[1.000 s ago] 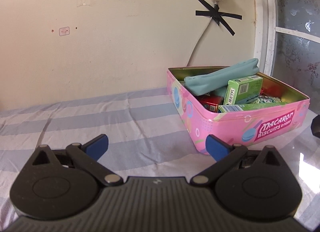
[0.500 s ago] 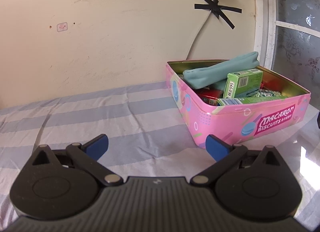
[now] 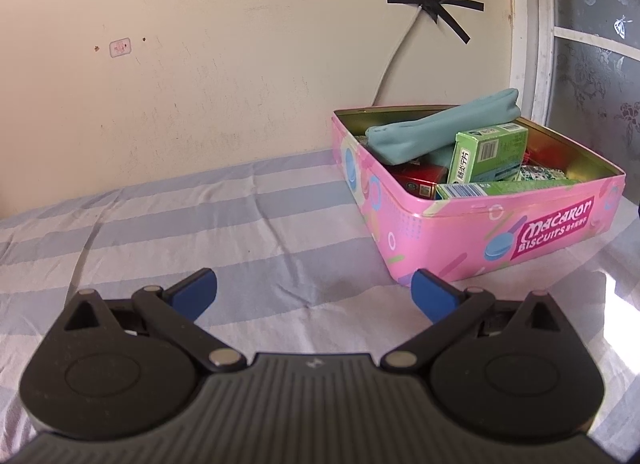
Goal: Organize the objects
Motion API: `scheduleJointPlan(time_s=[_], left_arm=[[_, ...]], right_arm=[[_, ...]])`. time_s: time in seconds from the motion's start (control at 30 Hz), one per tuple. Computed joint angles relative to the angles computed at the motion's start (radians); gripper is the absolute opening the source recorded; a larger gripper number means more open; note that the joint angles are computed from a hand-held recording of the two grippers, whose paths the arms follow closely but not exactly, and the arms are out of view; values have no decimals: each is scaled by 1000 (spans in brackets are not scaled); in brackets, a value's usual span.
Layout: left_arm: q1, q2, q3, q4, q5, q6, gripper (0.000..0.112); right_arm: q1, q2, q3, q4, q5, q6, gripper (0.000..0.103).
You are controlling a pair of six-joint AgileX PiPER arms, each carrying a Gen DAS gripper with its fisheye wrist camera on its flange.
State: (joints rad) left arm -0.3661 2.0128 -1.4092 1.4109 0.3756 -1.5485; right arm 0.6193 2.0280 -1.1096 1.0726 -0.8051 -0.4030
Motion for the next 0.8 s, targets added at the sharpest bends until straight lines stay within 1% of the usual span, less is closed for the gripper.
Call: scheduleJointPlan(time_s=[0.07,0.17,0.3,0.57,0.8], left_arm=[[4,0,-4,-44,-10,43,103],[5,5,-10,-56,-4,55,103],[11,13,-23,-114,-10,114,103],[8,25,-39,-145,2,152,103],[11,29,-50,-208,3,211,103]], right_arm=[[-1,5,0,-2,-9,7,103],[-3,11,5,-4,-11,23,103],[-13,17,5,-28,-11,50,103],[-7,35,3,-48,-42,47,103],[-9,41,-2,-53,-37,53,103]])
